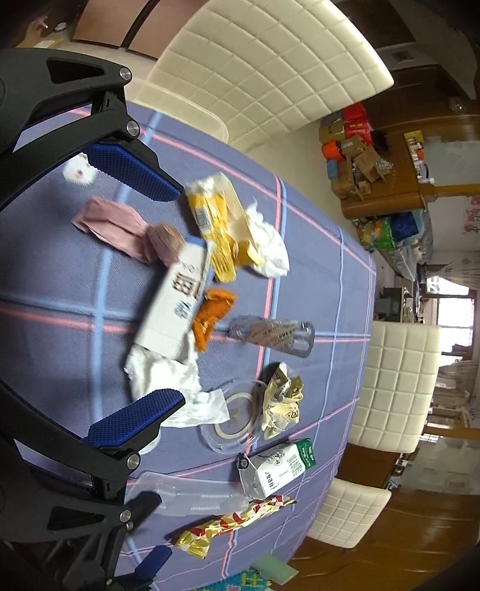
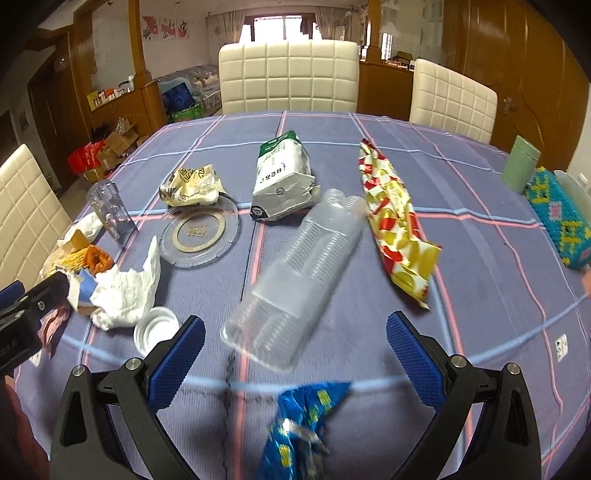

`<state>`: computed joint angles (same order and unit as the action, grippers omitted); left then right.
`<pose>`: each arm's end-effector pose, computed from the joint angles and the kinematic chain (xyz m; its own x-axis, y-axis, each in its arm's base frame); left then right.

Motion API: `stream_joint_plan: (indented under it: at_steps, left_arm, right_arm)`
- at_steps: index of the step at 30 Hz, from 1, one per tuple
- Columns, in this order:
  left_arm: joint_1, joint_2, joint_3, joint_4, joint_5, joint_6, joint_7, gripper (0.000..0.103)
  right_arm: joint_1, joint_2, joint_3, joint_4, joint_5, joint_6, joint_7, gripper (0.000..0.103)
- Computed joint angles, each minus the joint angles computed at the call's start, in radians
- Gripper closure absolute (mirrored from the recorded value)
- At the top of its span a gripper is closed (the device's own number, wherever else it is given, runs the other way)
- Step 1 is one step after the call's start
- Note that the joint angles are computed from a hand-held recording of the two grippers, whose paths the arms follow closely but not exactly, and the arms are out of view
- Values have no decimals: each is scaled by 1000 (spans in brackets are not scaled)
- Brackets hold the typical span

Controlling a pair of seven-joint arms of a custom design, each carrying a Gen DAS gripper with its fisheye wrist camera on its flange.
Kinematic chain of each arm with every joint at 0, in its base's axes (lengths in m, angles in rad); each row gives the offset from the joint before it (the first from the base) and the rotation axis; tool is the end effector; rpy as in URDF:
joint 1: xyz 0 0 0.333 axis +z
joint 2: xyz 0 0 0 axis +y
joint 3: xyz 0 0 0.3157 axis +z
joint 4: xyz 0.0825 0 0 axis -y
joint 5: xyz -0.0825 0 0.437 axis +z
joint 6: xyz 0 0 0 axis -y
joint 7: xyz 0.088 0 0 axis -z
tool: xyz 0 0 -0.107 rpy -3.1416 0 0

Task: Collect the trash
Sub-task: 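Grasp the clear plastic cup stack with the right gripper while the left gripper grasps a blue-white wrapper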

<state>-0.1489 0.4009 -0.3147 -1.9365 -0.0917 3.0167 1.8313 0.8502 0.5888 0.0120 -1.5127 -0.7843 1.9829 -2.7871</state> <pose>0.6422 -0.2951 0.3313 -0.5455 -0.8379 0.0200 -0.6436 0.4034 -0.6504 0.5204 0.5371 0.2986 -0.6373 -0.7706 -0.0060 -0.5881 0.4915 -0.6423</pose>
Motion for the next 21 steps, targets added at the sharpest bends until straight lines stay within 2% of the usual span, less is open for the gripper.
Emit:
stream_joint_plan:
  at_steps: [2, 4, 6, 7, 9, 11, 13, 14, 15, 21]
  left_arm:
    - [-25, 18, 24, 25, 18, -15, -23, 7]
    - [-15, 35, 12, 46, 15, -44, -14, 20]
    - [-15, 51, 14, 68, 16, -89, -12, 43]
    - [-8, 56, 8, 74, 10, -103, -2, 48]
    - [13, 62, -12, 78, -15, -127, 25, 68]
    - [46, 60, -43, 69, -58, -132, 65, 71]
    - [71, 52, -68, 56, -98, -130, 109, 76]
    - [85, 45, -82, 44, -119, -124, 135, 80]
    - [106, 36, -103, 26, -148, -109, 171, 84]
    - [162, -8, -164, -34, -271, -53, 289, 94]
  right_arm:
    - [-9, 7, -1, 4, 4, 15, -11, 7]
    - [-11, 10, -3, 2, 4, 30, -12, 7]
    - [-12, 10, -5, -1, 6, 38, -14, 7]
    - [-12, 10, -5, -1, 7, 41, -15, 7]
    - [-12, 10, -6, -5, 6, 52, -14, 7]
    - [-12, 12, -8, -6, 5, 60, -15, 9]
    - [-12, 13, -7, -6, 7, 71, -15, 23]
    - [-18, 10, -5, -13, 14, 88, -16, 39]
    - [-24, 5, -4, -28, 18, 121, -10, 49]
    - [-5, -9, -16, -56, -22, 139, 34, 56]
